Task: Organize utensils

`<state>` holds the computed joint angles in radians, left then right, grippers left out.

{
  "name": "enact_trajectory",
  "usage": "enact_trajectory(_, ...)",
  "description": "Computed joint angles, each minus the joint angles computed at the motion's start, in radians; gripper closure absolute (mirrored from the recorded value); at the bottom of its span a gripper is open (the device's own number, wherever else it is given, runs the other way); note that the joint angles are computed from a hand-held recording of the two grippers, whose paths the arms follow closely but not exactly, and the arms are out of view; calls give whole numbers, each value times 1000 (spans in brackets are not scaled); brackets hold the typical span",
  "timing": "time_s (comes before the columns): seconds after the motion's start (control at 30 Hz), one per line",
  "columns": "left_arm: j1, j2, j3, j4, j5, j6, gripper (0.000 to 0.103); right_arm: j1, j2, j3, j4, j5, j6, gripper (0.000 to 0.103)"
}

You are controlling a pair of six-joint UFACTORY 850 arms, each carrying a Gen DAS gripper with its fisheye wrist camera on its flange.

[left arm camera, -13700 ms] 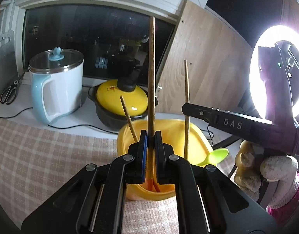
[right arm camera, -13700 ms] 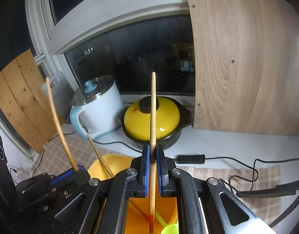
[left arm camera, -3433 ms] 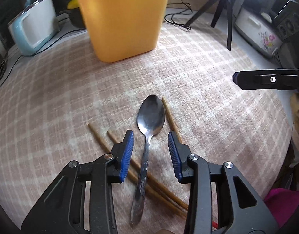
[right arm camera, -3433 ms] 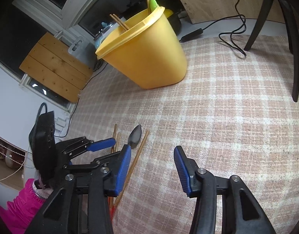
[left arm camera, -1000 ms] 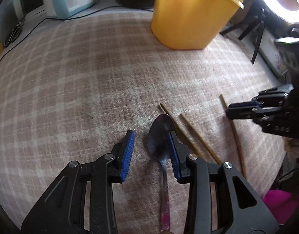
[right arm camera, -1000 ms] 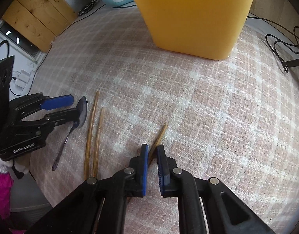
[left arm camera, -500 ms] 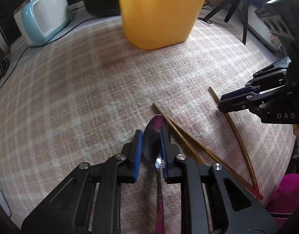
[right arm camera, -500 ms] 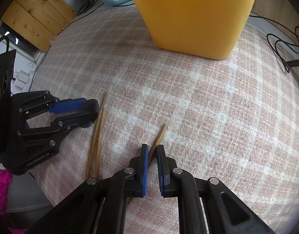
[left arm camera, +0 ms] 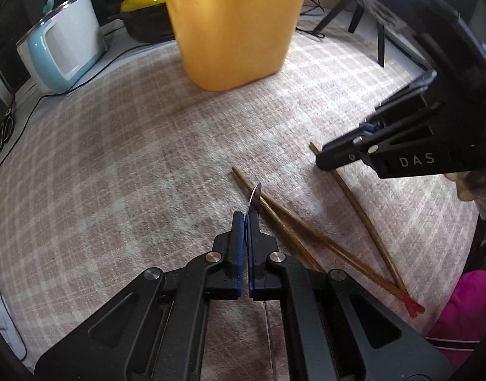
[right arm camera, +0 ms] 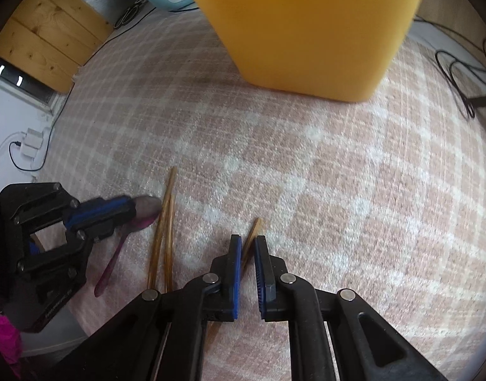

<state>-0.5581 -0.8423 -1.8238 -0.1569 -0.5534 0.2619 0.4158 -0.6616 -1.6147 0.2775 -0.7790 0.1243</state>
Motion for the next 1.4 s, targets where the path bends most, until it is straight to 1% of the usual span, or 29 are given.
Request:
enact_trajectory(0.13,-2,-14,-25,2,-20,6,103,5,5,7,-21,11,-2,97)
enact_trajectory(0.27,-10,-55,-84,40,-77,-29,102,-9,15,28,26,28,-25,98)
enact_trajectory(0.37,-10,-70,-101,19,-73,-31,102,-5,15,29,28,39,-17,98)
enact_trajectory(0.47,-5,-60,-83,-14,-43,-28,102,-10,38,61,44,71,-20,99)
enact_trajectory(0.57,0,-22,-34,-34,7,-28,102,-23,92,126,105,134,-52,100)
enact_trajectory(0.77,18,57,45,-110,94,-24,102,-21,196,215,93,231,-60,100)
enact_trajectory(0.9,24,109,92,-167,151,1,103,-19,283,287,99,315,-78,101)
enact_trajectory(1.0,26,150,130,-226,191,44,103,-11,331,321,59,364,-56,101)
enact_trajectory(1.17,26,185,155,-250,222,60,102,3,397,360,-13,426,15,101)
enact_trajectory(1.27,27,203,167,-221,241,37,103,16,418,367,-120,457,112,101)
enact_trajectory(1.4,28,218,176,-192,261,18,103,24,444,376,-221,463,218,101)
